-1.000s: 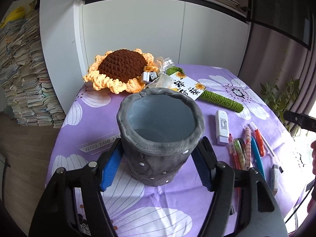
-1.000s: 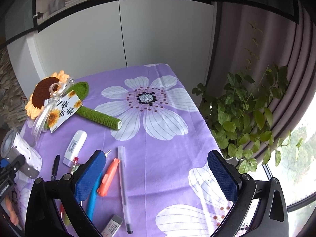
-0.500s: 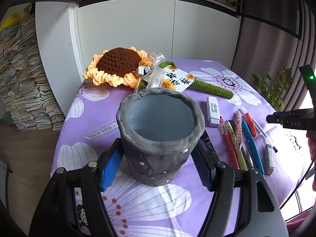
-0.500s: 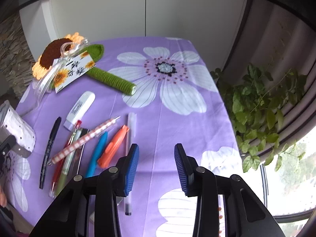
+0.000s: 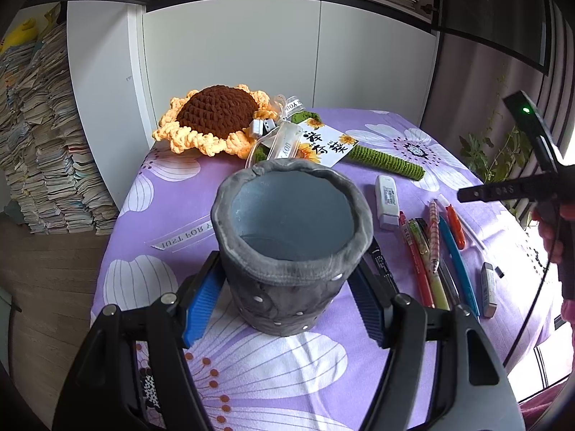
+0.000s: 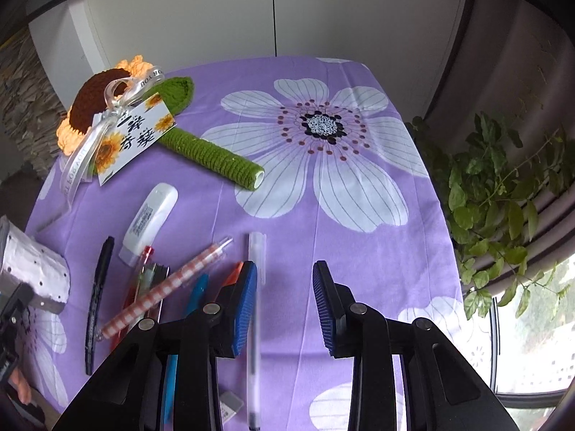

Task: Organize stationery
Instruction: 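Grasp the clear gel pen with the right tool, then lift the clear pen and drop it into the pen holder with the right tool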

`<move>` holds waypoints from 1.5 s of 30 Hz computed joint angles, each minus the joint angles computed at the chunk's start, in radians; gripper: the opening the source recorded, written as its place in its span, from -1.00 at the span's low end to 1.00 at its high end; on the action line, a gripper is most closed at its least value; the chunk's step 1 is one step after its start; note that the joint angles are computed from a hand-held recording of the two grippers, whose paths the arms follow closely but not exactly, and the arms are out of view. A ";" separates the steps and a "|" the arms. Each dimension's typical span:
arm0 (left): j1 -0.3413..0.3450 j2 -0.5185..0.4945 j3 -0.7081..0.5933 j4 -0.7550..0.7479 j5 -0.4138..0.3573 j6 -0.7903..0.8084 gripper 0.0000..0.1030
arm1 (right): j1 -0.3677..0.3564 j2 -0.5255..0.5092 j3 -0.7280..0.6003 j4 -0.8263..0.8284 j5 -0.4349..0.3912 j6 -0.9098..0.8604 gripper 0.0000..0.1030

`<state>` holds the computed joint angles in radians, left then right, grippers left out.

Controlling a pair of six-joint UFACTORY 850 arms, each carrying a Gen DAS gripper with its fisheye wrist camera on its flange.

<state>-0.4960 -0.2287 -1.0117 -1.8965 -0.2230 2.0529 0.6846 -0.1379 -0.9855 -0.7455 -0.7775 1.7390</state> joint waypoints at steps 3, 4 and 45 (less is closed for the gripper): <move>0.002 0.001 0.001 0.014 -0.003 -0.015 0.32 | -0.040 -0.032 -0.030 0.049 0.020 -0.077 -0.37; 0.004 0.000 0.000 0.020 -0.005 -0.020 0.32 | -0.049 -0.041 -0.037 0.067 0.025 -0.098 -0.37; 0.006 0.007 0.013 0.010 -0.030 -0.032 0.32 | 0.163 -0.067 -0.253 -0.755 0.093 0.363 -0.74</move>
